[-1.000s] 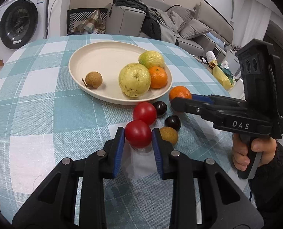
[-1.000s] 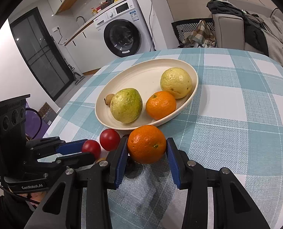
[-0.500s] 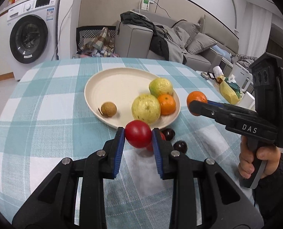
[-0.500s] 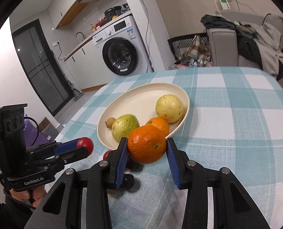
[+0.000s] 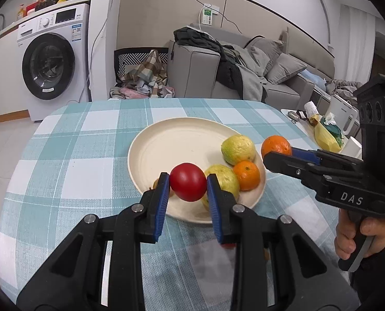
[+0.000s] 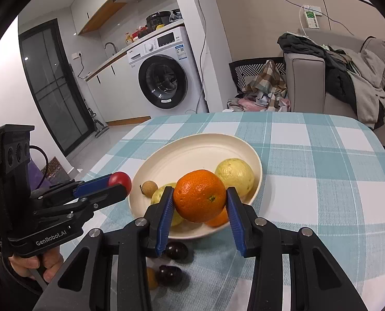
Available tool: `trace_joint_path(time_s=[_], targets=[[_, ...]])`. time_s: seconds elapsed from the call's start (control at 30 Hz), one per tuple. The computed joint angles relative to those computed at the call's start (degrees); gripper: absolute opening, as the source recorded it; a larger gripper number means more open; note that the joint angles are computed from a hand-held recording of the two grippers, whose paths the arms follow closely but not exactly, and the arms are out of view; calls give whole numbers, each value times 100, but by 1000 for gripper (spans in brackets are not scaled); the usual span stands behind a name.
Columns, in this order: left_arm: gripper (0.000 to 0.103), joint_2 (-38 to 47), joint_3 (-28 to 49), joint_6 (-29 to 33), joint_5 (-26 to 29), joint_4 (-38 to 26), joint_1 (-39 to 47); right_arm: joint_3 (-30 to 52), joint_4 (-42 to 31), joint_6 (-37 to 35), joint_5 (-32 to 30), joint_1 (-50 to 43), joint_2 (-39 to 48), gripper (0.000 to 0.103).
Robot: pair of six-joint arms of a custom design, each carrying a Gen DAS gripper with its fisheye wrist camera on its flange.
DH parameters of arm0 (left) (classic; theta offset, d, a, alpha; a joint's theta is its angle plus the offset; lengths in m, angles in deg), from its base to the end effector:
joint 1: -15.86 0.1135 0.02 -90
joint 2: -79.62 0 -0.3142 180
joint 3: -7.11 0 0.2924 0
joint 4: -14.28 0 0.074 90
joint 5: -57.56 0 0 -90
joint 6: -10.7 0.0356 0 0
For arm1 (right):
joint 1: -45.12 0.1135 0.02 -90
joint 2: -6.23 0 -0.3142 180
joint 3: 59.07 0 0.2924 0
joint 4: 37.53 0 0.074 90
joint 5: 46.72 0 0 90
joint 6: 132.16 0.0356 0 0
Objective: Organize fruits
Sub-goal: 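Carry the orange and red tomato onto the plate and open both tools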
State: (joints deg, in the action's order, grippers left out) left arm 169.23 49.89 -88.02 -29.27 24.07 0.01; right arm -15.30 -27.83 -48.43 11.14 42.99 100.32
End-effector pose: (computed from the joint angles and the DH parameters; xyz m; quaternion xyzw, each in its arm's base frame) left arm 0.2932 -0.0853 0.1485 0.0679 0.8922 -0.1190 0.4302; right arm 0.3086 0.0075 0.1341 -0.1471 0.8683 0.2214 0.4187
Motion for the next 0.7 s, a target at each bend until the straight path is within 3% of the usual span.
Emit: trace_joint_path(time_s=[0.7], targets=[[26,1326,899,41,141,294,219,676,-66,158,411,419,729,41]])
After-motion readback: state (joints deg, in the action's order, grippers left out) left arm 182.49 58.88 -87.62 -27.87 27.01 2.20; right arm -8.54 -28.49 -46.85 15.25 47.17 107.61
